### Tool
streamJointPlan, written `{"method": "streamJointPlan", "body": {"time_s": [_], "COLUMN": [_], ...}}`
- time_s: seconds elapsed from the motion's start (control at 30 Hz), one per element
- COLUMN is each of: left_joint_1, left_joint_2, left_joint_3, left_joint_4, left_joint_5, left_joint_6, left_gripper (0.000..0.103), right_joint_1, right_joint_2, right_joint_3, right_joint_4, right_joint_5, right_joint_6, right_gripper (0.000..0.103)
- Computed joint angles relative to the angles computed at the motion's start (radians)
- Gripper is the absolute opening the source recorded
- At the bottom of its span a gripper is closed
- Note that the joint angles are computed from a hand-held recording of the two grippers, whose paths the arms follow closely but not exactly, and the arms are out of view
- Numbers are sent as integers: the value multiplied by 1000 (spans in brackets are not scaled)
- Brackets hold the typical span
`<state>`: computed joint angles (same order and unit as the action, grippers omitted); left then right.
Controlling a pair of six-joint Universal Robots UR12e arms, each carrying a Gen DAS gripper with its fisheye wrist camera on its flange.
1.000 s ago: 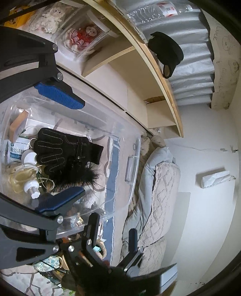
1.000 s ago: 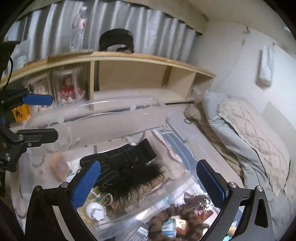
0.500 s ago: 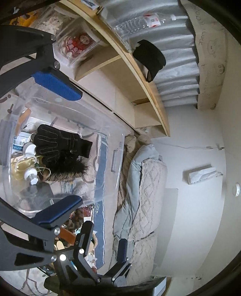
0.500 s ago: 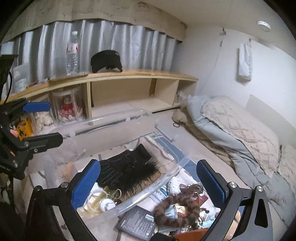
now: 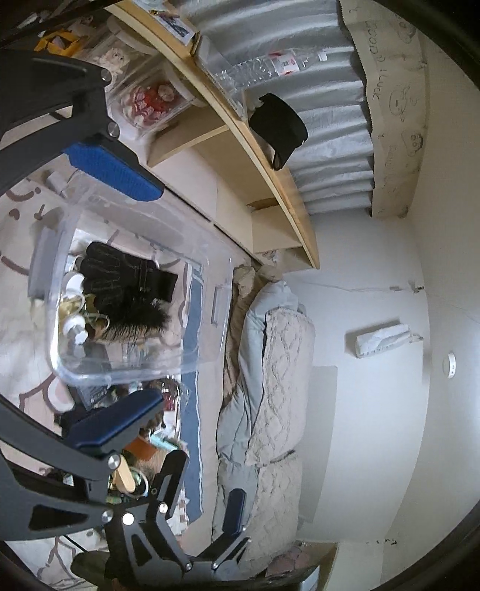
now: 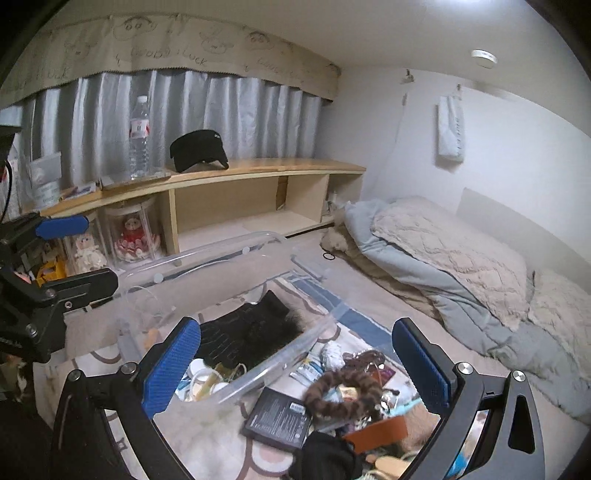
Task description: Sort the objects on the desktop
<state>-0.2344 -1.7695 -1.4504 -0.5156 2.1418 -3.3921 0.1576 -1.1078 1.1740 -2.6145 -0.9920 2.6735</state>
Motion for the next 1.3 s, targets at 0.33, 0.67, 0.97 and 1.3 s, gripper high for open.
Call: {"method": "streamJointPlan", "body": {"time_s": [0.33, 0.67, 0.97, 1.3], "left_joint_1": [-42, -56, -60, -57], "left_joint_2": [1, 3, -3, -7], "left_joint_3": [-27, -73, -93, -98], "left_joint_4": [38, 80, 63, 50], "left_joint_5": [-20, -28, -16, -8], "left_joint_6": [9, -38, -56, -62], "left_gripper": [103, 103, 103, 103], "right_joint_1": [-37, -61, -74, -75], "right_joint_2": [-68, -102, -97, -101], "right_joint_3": [130, 209, 228, 259], "right_joint_4": [-98, -131, -140, -161], "right_joint_5": [15, 32, 41, 7], "right_joint_6": [23, 42, 44, 7], "right_gripper": [103, 103, 103, 103]}}
